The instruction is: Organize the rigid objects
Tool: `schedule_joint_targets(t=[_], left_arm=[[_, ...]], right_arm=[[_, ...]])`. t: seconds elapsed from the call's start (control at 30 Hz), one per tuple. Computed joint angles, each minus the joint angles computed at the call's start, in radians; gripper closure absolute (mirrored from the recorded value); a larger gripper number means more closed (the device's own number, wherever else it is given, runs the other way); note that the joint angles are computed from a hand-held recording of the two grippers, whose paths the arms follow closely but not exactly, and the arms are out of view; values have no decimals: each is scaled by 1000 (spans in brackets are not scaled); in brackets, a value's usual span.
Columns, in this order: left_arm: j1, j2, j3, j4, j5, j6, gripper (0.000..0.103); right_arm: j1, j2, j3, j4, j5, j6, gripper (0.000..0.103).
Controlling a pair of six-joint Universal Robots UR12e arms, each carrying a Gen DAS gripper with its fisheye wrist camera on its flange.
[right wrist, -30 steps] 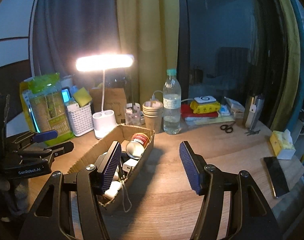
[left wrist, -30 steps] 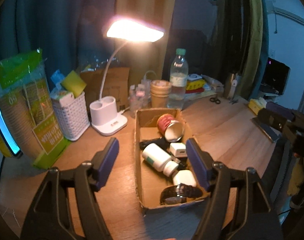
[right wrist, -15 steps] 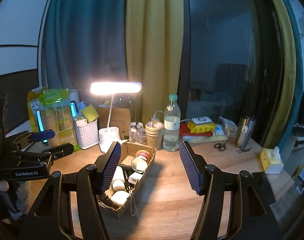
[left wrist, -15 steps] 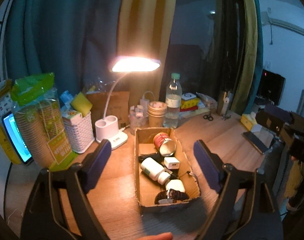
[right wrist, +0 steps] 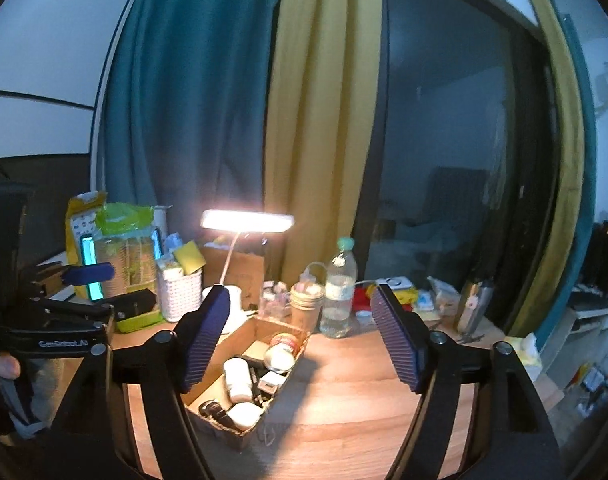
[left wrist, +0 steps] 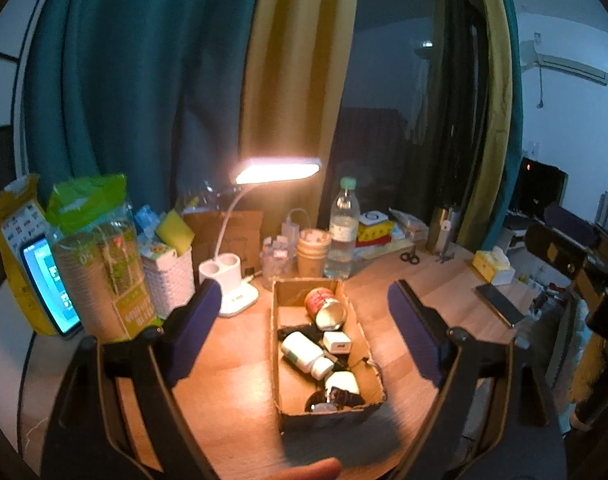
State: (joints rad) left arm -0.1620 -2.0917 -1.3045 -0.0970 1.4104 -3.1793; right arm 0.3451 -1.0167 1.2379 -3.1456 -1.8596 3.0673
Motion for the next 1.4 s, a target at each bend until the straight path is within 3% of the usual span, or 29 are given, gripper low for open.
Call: schedule_joint_targets(t=[0.13, 0.2, 0.27, 0.4, 0.6, 1.4], left_arm=[[-7, 6, -5, 27, 32, 12, 10], [-9, 9, -6, 34, 39, 16, 9], [-11, 10, -6, 34, 42, 28, 9], [-19, 9, -4, 43, 57, 52, 9], [-35, 1, -5, 87, 90, 88, 9], [-40, 4, -12, 115, 88, 101, 9]], right_arm=[[3, -5, 13, -37, -33, 16, 25], [5, -5, 19, -54, -46, 24, 24], [5, -6, 26, -71, -62, 39, 17], [0, -7, 34, -72, -81, 66, 16], [-8, -13, 48, -67, -80, 88, 16], [-9, -21, 67, -77, -81, 95, 16]])
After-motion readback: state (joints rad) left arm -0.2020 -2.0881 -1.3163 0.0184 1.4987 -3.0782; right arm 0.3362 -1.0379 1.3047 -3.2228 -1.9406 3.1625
